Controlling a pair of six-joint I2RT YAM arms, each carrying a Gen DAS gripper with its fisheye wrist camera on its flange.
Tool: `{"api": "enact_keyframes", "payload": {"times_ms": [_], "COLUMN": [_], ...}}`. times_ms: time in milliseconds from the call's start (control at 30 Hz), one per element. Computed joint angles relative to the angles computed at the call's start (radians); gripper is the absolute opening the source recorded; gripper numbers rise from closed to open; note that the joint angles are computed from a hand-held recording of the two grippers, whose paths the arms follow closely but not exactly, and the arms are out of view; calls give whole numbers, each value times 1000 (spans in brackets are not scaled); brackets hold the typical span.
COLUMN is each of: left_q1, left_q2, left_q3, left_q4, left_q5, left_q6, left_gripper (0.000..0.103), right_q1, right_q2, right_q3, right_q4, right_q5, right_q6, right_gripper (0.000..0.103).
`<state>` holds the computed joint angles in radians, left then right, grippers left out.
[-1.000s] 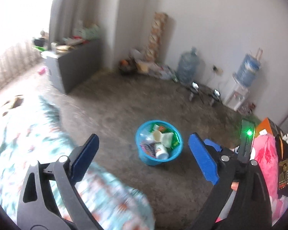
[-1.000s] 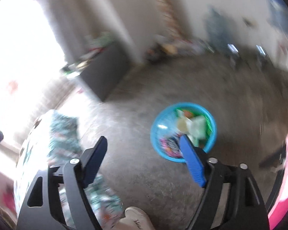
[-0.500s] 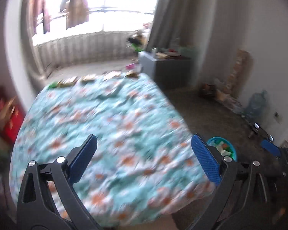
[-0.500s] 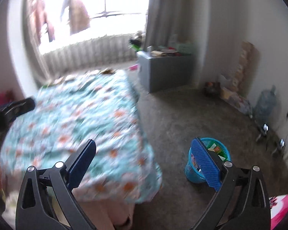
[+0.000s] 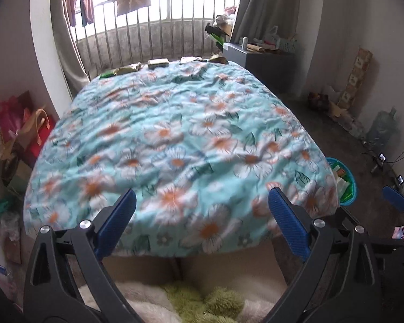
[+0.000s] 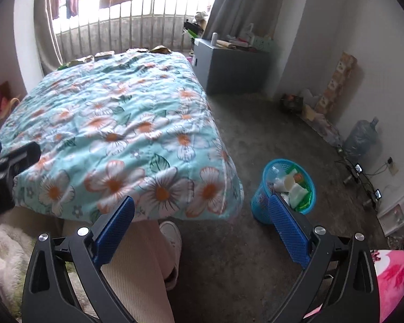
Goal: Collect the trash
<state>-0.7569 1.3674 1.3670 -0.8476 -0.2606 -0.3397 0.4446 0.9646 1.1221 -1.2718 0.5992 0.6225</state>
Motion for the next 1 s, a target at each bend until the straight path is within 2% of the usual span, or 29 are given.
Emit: {"api": "enact_keyframes", "payload": {"times_ms": [300,1000], "left_q1": [13,-63], "left_q2": [35,125], "left_q3": [23,113], "left_q4": [-52,-117], "left_q5": [0,-9], "left_q6": [-23,-59], "left_gripper": [94,94], "right_q1": [-50,-185], "right_q2": [-26,-79], "right_q3": [-56,-94], "right_q4": [15,60], "right_q5": [-40,-85], "right_q6": [16,-93], "right_gripper": [97,97]}}
